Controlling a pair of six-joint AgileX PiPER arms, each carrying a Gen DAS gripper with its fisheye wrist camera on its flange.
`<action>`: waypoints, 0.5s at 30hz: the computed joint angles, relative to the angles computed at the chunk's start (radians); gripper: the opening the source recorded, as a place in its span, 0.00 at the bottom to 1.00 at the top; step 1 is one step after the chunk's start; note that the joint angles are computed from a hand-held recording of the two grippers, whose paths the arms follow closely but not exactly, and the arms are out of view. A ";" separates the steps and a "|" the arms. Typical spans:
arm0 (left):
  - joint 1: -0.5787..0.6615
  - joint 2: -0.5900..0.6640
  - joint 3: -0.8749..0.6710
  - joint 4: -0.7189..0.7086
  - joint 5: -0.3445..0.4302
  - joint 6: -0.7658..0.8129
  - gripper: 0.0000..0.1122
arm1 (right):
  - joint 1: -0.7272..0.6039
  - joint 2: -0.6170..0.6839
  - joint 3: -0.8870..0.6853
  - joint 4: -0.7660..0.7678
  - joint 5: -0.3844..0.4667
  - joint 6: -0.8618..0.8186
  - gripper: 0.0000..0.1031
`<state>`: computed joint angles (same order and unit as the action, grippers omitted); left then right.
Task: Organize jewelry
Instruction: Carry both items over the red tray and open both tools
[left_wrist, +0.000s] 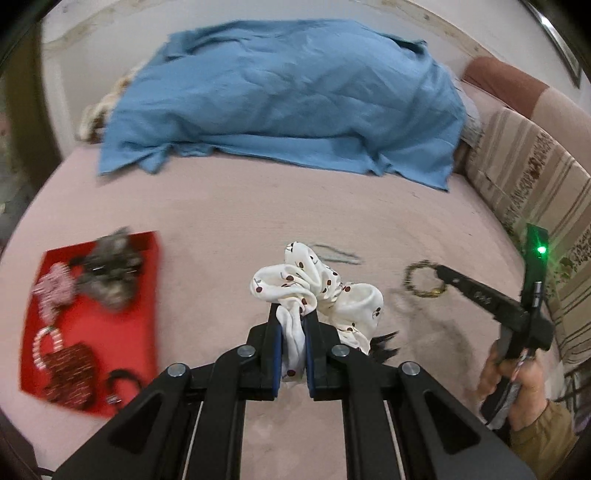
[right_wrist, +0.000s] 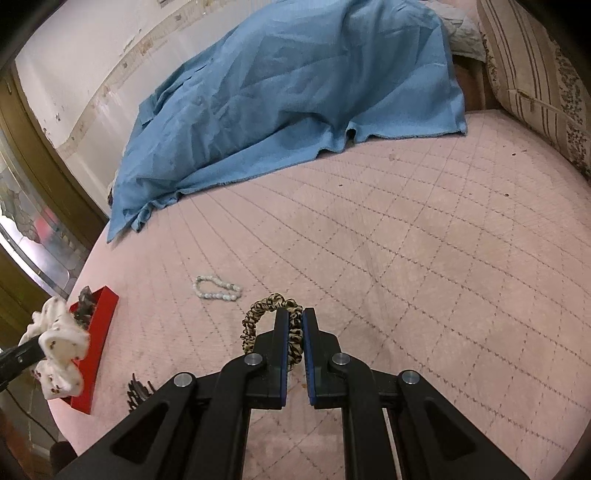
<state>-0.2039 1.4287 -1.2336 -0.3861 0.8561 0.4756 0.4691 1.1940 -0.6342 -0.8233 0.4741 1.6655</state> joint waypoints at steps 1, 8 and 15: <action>0.034 -0.015 0.006 -0.008 0.008 0.015 0.08 | 0.007 -0.006 0.001 -0.001 0.002 0.008 0.08; 0.335 -0.060 0.012 -0.138 0.080 0.160 0.08 | 0.123 -0.035 0.012 -0.053 0.062 0.117 0.08; 0.623 -0.010 -0.009 -0.275 0.145 0.299 0.09 | 0.337 -0.053 -0.024 -0.107 0.314 0.207 0.08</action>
<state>0.4186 1.4186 -1.2423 -0.6612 1.0016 0.7742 0.8063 1.1413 -0.6584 -0.9306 0.7885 1.8722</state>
